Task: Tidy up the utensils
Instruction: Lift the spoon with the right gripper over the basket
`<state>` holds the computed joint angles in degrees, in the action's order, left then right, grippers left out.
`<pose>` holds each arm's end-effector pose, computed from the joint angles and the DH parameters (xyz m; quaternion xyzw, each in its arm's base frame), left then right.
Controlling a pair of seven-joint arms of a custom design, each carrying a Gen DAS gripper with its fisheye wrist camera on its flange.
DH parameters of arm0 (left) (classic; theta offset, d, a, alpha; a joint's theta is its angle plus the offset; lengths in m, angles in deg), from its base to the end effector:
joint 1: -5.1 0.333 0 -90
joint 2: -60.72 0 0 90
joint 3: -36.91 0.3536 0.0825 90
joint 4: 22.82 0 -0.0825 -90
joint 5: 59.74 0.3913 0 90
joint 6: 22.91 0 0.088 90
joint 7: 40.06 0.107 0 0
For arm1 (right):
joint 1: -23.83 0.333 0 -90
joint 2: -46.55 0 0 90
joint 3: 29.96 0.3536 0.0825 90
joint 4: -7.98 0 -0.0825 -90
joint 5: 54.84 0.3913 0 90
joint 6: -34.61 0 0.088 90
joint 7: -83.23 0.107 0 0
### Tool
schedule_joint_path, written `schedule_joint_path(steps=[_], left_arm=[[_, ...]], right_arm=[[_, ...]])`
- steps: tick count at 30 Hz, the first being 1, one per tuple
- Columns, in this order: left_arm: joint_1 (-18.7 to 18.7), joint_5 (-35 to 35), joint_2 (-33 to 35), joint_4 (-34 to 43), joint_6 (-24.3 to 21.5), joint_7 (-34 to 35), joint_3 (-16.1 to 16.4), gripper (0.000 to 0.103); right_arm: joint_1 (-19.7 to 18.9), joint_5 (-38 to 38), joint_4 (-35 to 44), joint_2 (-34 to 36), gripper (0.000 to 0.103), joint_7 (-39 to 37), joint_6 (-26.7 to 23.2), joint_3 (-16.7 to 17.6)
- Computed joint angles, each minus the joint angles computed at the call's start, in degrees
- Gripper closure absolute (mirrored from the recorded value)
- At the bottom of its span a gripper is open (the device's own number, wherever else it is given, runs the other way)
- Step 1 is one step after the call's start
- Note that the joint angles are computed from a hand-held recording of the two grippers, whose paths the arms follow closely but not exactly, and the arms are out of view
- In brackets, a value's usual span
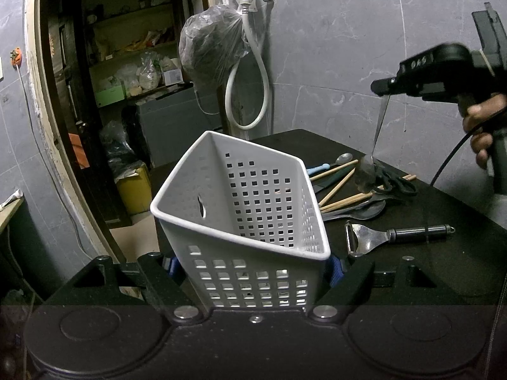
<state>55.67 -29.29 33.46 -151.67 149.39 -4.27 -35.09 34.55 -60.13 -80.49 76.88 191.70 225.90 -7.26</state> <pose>0.4644 -0.3069 0.5286 -0.5763 0.6480 -0.3154 0.3854 0.6660 0.3539 0.5553 -0.6059 0.5127 -0.1577 0.5875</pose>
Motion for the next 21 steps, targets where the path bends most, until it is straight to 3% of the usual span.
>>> schedule_joint_path(steps=[2, 6, 10, 16, 21], left_arm=[[-0.03, 0.07, 0.05, 0.07, -0.01, 0.01, 0.02, 0.022], [-0.02, 0.19, 0.10, 0.13, -0.07, -0.03, -0.01, 0.022], [0.39, 0.31, 0.31, 0.44, -0.05, 0.08, -0.38, 0.022], [0.43, 0.11, 0.21, 0.43, -0.01, 0.18, -0.45, 0.022], [0.54, -0.01, 0.19, 0.49, -0.01, 0.39, -0.56, 0.022]], right_arm=[[-3.27, -0.13, 0.50, 0.83, 0.101, 0.84, -0.08, 4.14], [-5.83, -0.96, 1.13, 1.50, 0.101, 1.39, -0.16, 7.79], [-12.12, -5.96, 2.18, 3.85, 0.101, 0.27, 0.84, 17.85], [-16.74, -16.53, 6.82, 9.89, 0.101, -0.82, 2.01, 29.83], [-19.31, -22.82, 11.15, 17.87, 0.101, -6.29, -1.32, 42.25]])
